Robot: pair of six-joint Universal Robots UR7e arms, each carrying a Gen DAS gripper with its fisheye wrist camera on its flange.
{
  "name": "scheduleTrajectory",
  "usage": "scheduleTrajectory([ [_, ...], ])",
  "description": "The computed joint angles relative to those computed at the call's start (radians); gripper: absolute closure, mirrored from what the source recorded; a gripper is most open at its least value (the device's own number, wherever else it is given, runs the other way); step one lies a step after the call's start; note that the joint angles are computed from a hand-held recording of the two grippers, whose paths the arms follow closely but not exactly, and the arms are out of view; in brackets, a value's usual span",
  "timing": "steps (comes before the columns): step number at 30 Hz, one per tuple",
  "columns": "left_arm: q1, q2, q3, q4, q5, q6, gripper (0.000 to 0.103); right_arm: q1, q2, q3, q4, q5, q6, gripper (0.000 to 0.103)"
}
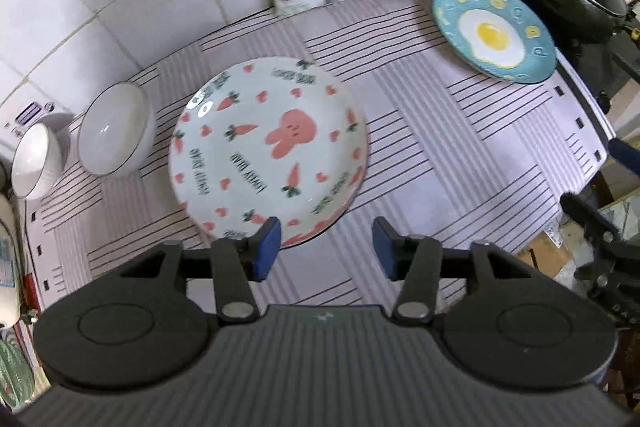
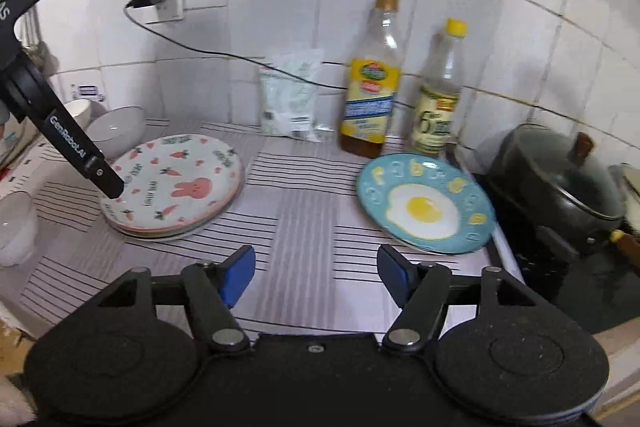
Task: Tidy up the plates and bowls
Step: 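Move both grippers to the blue fried-egg plate and grip its rim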
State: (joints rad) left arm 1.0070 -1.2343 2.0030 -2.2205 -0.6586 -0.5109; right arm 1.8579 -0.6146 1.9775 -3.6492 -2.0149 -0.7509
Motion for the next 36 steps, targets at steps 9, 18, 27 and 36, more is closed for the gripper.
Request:
scheduleTrajectory([
  [9,0.031,0.115,-0.099,-0.094,-0.033,0.148,0.027,-0.047,-0.026,0.014,0.001,0.016,0.039,0.029],
  [18,0.081,0.253,-0.178,-0.402,-0.021,0.387,0.022,-0.150,0.094,-0.071,-0.217,0.094,0.103,0.016],
  [27,0.163,0.438,-0.352,-0.601,-0.083,0.583,0.022,-0.222,0.261,-0.294,-0.277,0.091,0.177,0.017],
  [36,0.257,0.584,-0.582,-0.533,-0.253,0.607,0.025,-0.237,0.318,-0.422,-0.221,0.069,0.306,0.023],
])
